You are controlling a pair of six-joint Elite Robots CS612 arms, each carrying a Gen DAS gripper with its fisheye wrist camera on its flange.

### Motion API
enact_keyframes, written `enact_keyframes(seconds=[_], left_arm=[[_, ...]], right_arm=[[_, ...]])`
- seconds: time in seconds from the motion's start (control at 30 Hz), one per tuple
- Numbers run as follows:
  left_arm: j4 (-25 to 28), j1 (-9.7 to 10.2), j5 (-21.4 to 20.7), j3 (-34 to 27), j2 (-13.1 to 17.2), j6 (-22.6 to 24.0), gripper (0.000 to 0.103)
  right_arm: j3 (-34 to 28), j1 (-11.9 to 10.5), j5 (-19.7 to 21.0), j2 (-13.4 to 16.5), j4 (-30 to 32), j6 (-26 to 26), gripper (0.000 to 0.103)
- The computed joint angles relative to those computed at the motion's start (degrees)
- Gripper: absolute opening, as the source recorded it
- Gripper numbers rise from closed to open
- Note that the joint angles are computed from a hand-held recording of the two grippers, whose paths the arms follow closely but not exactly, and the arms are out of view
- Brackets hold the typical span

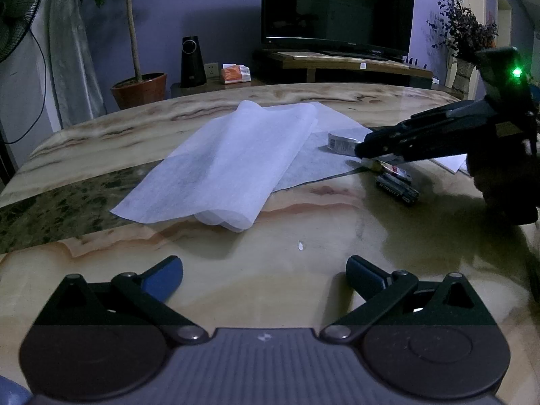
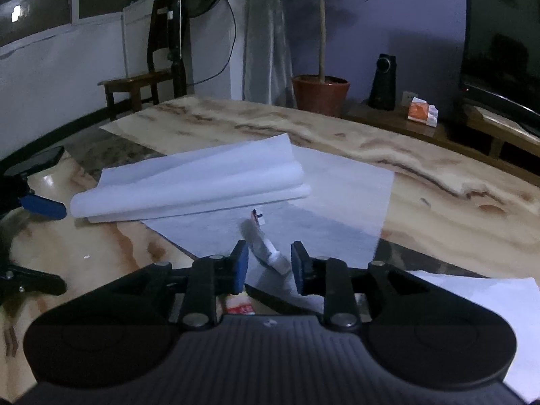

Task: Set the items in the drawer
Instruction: 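Lift the glue bottle off the table with the right gripper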

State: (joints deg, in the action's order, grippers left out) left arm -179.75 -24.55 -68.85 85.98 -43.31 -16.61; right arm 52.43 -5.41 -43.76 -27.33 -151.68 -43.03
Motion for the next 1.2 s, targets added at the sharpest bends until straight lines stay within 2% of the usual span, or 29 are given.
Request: enact_keyframes(seconds=[0.23,0.53,0.57,0.6,0.67,0.77,0.97,1.2], left_arm=[[0.0,0.01,-0.01,0.0,0.0,0.01,0.103],[-0.01,0.02,-0.01,0.01,0.0,0.01,0.103],[-0.01,0.02,-0.01,0.01,0.0,0.01,0.103],[-0.01,0.02,-0.01,0.01,0.0,0.01,0.103],[-0.01,0.02,-0.01,0.01,0.0,0.01,0.103],[-0.01,0.01,-0.01,0.01,0.0,0.01,0.103],[-0.01,0.02,-0.02,0.01,0.0,0.02,0.103],[-0.01,0.02,-0.01,0.0,0.01,0.02,0.103]], right_arm=[[-0.99,0.38,-1.83,0.48,0.1,1.22,0.034],[-1.08,0.64,-3.08,0.61,-0.45,0.08,0.034],[-0.72,0.69,-3.42,0.5,-1.29,-0.01,0.03],[-0.22,0.76,-3.78,0.34,-2.25,-0.45,0.021],[0.87,0.93,-4.44,-0.03,-4.24,-1.76,0.013],[2.41,1.02,-4.86,-0.49,-7.34,-2.68,0.013],[4.0,0.16,-2.45,-0.53,-14.83,3.97,0.013],[8.71,-1.64,1.89,-2.2,-21.93,10.99,0.013]])
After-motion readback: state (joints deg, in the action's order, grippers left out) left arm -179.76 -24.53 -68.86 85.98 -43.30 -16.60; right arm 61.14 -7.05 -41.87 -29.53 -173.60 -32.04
